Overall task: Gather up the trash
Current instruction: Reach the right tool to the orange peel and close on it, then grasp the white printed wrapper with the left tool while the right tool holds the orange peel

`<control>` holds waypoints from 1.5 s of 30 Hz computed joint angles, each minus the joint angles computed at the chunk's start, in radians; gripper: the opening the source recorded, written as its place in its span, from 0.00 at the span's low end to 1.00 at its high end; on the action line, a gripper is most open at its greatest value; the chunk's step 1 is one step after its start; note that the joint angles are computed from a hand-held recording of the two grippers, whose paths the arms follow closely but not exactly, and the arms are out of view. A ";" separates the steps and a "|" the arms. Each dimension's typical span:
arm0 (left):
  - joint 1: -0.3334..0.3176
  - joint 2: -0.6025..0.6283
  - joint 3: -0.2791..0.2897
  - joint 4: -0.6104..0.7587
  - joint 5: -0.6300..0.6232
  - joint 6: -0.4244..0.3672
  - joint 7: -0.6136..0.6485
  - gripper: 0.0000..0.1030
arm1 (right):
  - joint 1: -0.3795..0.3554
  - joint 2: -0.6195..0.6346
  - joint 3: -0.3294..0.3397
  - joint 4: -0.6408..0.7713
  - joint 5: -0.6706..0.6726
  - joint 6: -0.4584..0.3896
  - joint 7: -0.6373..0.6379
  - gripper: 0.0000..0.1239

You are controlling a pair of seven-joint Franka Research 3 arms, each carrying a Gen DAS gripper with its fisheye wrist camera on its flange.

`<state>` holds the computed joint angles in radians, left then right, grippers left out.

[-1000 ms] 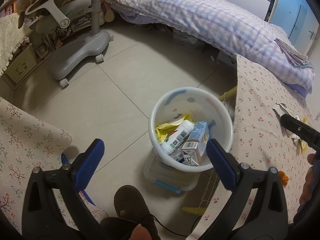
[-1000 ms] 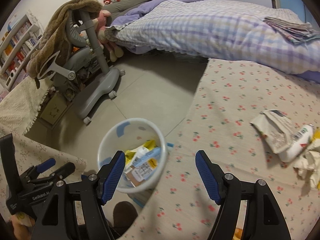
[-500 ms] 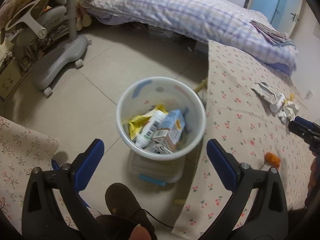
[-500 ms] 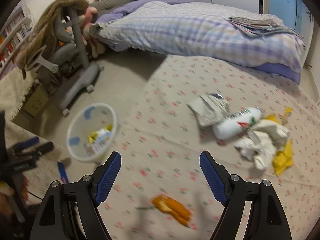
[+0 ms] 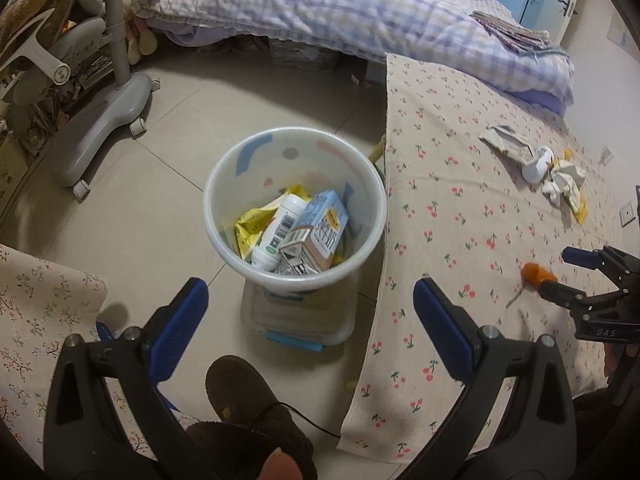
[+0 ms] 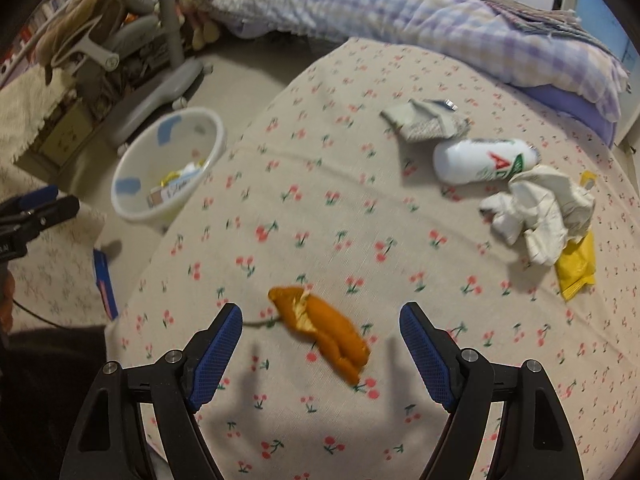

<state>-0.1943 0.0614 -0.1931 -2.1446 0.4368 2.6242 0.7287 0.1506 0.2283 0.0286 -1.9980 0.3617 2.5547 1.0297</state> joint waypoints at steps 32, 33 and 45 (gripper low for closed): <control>-0.030 0.045 -0.019 0.067 -0.091 0.014 0.057 0.99 | 0.025 0.034 -0.016 0.010 -0.128 0.076 0.089 0.19; -0.035 0.054 -0.021 0.082 -0.090 0.015 0.054 0.99 | 0.019 0.031 -0.017 0.013 -0.119 0.075 0.089 0.19; -0.113 0.213 -0.034 0.304 -0.074 -0.027 0.038 0.99 | -0.076 -0.009 -0.052 0.011 -0.034 0.079 0.088 0.19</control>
